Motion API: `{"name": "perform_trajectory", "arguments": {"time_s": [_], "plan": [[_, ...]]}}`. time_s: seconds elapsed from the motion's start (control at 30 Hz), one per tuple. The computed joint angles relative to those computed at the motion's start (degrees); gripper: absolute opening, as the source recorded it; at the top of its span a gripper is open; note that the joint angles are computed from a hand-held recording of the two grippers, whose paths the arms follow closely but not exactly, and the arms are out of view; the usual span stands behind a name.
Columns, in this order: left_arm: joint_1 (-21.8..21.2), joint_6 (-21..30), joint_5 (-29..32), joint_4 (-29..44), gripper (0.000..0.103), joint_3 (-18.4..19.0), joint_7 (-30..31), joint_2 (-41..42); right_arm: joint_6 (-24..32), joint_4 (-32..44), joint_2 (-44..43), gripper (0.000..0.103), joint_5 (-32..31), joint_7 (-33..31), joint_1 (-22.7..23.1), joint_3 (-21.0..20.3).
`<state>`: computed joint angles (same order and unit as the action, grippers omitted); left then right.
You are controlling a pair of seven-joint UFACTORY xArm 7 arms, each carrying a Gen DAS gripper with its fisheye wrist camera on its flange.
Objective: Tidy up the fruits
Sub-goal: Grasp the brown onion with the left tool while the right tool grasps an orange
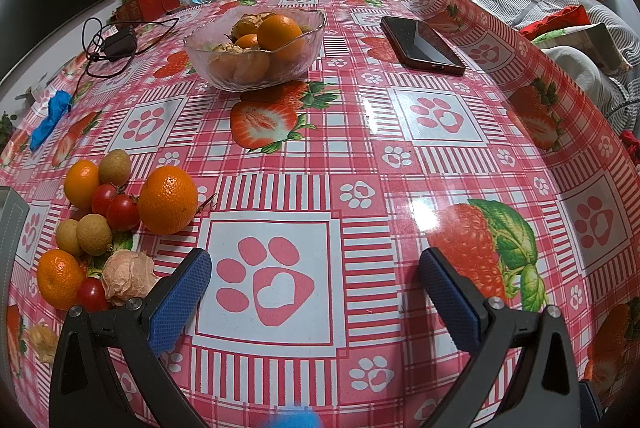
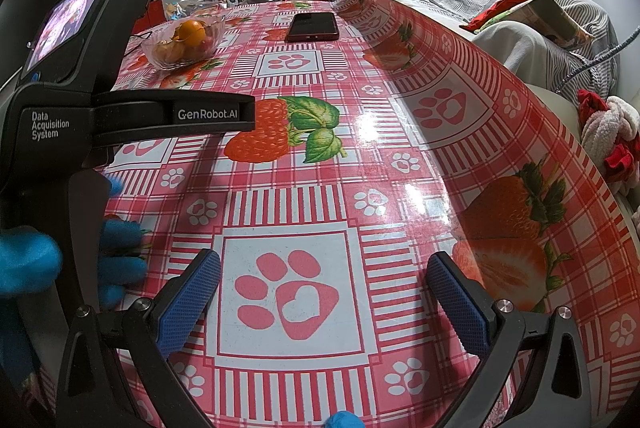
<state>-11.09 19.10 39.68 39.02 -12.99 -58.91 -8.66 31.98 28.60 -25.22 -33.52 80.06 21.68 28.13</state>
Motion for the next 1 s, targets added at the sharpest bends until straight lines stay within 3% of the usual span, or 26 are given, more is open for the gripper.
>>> {"name": "perform_trajectory", "arguments": {"time_s": [0.07, 0.2, 0.3, 0.4, 0.57, 0.63, 0.7, 0.9, 1.0], "plan": [[-0.75, 0.28, -1.84, -0.01, 0.103, 0.61, 3.57, -0.09, 0.03, 0.01, -0.01, 0.103, 0.00, 0.02, 0.04, -0.03], [-4.39, 5.07, -14.21, -1.31, 0.103, 2.81, 20.44, -3.91, 0.03, 0.01, 0.00, 0.103, -0.02, 0.02, 0.09, -0.07], [-4.74, 2.09, -18.74, -7.38, 0.103, 4.13, 26.99, -12.80, 0.00, -0.09, -0.01, 0.103, 0.00, 0.05, 0.13, -0.07], [-5.95, 3.61, -23.78, -13.47, 0.103, 8.07, 35.25, -23.73, 0.01, -0.11, -0.03, 0.103, 0.36, -0.19, 0.37, -0.30], [-0.77, 13.18, -27.16, -20.89, 0.103, 13.17, 43.51, -38.23, 4.92, 3.51, 2.44, 0.103, 9.13, -8.28, 4.05, -4.75], [2.73, 14.99, -27.24, -23.47, 0.103, 14.45, 46.23, -41.65, 7.04, 5.80, 4.05, 0.103, 12.49, -10.73, 5.05, -5.70], [5.22, 15.62, -27.99, -25.39, 0.103, 15.11, 48.24, -43.67, 5.37, 6.73, 4.80, 0.103, 14.31, -11.77, 5.79, -5.97], [9.83, 13.25, -31.91, -26.45, 0.103, 15.21, 52.28, -40.88, 4.84, 16.19, 13.66, 0.103, 8.50, -12.53, 6.96, -2.58], [10.99, 11.41, -34.29, -25.60, 0.103, 14.56, 53.69, -37.31, 5.84, 21.05, 18.91, 0.103, 5.39, -12.81, 8.70, -3.45]]}}
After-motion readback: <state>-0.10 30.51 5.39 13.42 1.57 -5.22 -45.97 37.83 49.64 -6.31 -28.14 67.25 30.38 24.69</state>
